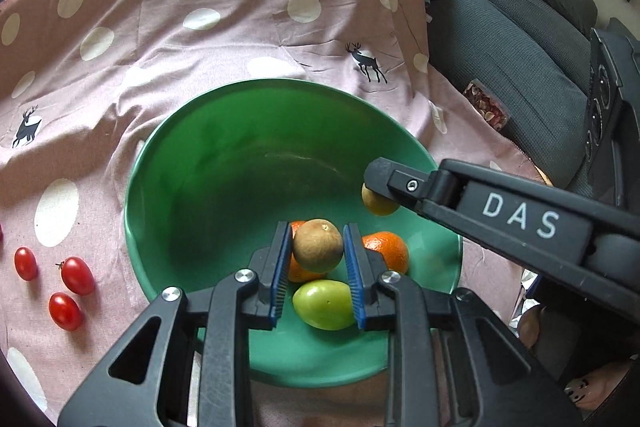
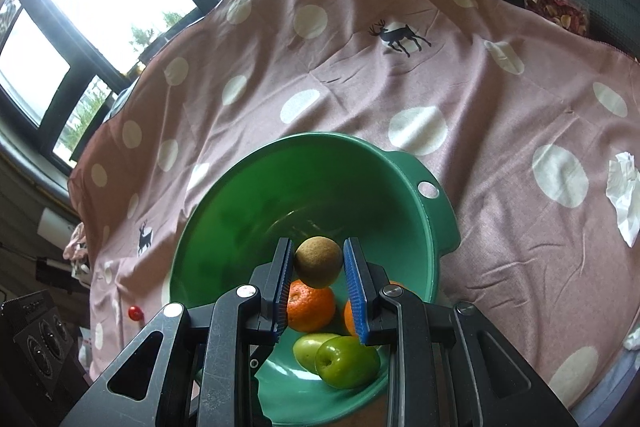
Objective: Organize fruits
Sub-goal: 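Carry the tan fruit into the green bowl and open the right tool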
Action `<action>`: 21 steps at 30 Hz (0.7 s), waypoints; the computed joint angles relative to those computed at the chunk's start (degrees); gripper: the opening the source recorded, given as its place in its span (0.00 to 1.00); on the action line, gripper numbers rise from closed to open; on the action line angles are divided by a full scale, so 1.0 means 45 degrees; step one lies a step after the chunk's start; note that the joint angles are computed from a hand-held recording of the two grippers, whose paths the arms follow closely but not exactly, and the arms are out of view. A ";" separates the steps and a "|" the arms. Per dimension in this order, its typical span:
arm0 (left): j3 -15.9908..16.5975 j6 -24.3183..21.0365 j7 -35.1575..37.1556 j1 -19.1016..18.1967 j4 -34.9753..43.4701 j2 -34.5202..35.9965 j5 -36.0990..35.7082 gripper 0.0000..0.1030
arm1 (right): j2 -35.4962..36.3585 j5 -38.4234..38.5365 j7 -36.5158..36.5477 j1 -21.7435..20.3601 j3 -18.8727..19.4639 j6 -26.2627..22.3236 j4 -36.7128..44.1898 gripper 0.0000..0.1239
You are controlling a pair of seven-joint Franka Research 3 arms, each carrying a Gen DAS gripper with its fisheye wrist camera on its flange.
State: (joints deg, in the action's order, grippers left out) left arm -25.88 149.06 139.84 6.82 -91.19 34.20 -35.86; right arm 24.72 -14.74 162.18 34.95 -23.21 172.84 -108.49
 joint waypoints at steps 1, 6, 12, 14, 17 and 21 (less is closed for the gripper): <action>0.0011 -0.0002 -0.0026 -0.0024 0.0010 0.0011 0.0032 0.25 | 0.0001 0.0048 -0.0074 -0.0069 0.0082 -0.0033 0.0011 0.23; -0.0005 0.0087 -0.0025 -0.0045 0.0000 0.0034 0.0129 0.25 | 0.0033 0.0053 -0.0065 -0.0141 0.0158 -0.0260 0.0089 0.23; 0.0008 0.0086 -0.0058 -0.0069 0.0015 0.0087 0.0309 0.25 | 0.0047 0.0152 -0.0211 -0.0481 0.0529 -0.0417 0.0150 0.23; 0.0021 0.0097 -0.0105 -0.0087 0.0033 0.0113 0.0376 0.25 | 0.0058 0.0147 -0.0213 -0.0529 0.0581 -0.0476 0.0170 0.23; 0.0003 0.0125 -0.0121 -0.0074 -0.0002 0.0109 0.0443 0.25 | 0.0075 0.0116 -0.0208 -0.0591 0.0645 -0.0574 0.0208 0.23; -0.0002 0.0138 -0.0201 -0.0085 0.0020 0.0131 0.0532 0.25 | 0.0048 0.0003 -0.0172 -0.0652 0.0715 -0.0672 0.0217 0.23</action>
